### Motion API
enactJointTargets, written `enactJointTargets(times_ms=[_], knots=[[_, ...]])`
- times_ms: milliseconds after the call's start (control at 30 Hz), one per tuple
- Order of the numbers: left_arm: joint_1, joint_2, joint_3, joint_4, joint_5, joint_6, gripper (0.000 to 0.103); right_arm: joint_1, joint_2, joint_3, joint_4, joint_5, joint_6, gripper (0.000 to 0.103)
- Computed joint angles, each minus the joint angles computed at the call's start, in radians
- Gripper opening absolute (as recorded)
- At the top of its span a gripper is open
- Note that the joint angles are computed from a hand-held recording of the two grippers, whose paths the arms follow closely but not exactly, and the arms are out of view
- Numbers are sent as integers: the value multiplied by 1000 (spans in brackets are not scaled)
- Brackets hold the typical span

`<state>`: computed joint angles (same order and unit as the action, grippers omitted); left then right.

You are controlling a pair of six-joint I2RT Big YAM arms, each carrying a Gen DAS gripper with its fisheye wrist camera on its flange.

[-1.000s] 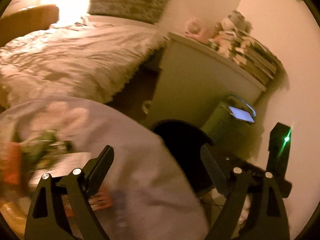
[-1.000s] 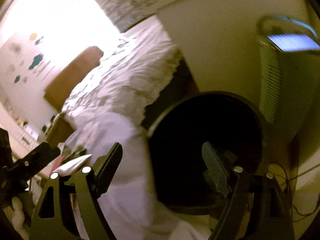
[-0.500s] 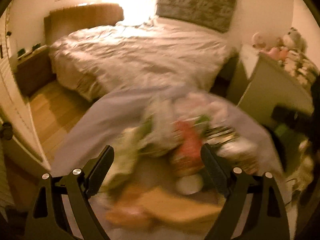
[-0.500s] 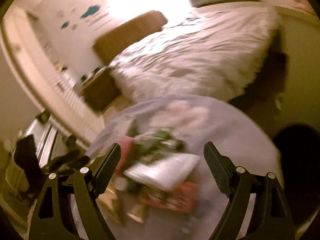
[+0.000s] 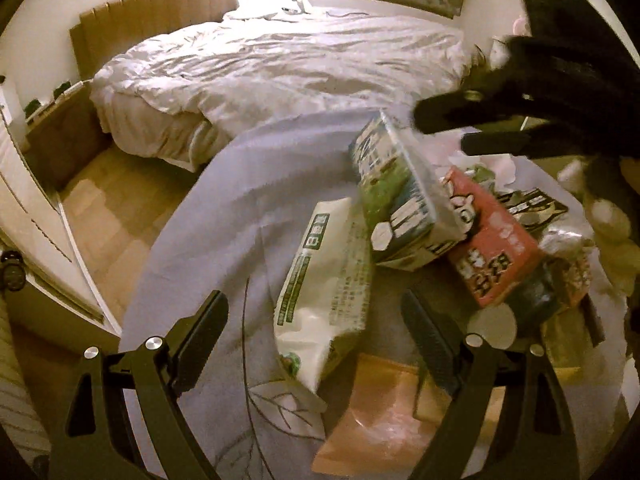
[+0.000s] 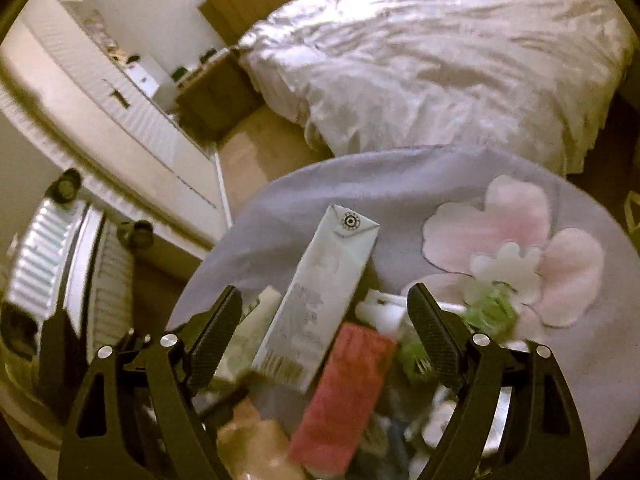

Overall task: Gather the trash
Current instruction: 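Grasp the white rice bag with the left tool while the right tool grasps the milk carton, then carry the rice bag and milk carton over the bin and release both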

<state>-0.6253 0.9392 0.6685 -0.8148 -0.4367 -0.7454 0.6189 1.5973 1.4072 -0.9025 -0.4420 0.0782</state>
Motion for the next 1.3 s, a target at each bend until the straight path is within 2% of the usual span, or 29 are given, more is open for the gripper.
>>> enactJointTargets(times_ms=[67, 133, 200, 233, 300, 333, 467, 633, 800, 967, 1133, 1300], knots=[[14, 7, -8, 8, 17, -1, 84, 17, 49, 40, -29, 15, 14, 84], [35, 12, -15, 15, 41, 0, 80, 33, 89, 72, -51, 18, 18, 80], [51, 9, -27, 33, 49, 8, 72, 51, 115, 97, -80, 38, -2, 63], [54, 10, -27, 37, 48, 13, 69, 56, 120, 101, -82, 40, -10, 60], [54, 17, -28, 40, 47, 25, 55, 59, 111, 86, -61, 33, -16, 56], [52, 18, -29, 43, 43, 27, 55, 56, 110, 82, -52, 28, -15, 55], [39, 5, -38, 47, 33, 19, 52, 34, 50, 12, 45, -34, 17, 48], [-10, -52, -41, 30, -14, -34, 51, -28, -117, -125, 230, -124, 82, 47], [-127, -101, 19, -38, -127, -130, 51, -123, -313, -254, 366, -178, 139, 47], [-265, -61, 121, -55, -237, -176, 51, -249, -497, -361, 411, -166, 114, 47], [-360, 52, 235, 20, -284, -133, 51, -400, -639, -441, 408, -167, 63, 47], [-401, 210, 358, 149, -246, -34, 51, -602, -712, -492, 377, -219, 5, 47]])
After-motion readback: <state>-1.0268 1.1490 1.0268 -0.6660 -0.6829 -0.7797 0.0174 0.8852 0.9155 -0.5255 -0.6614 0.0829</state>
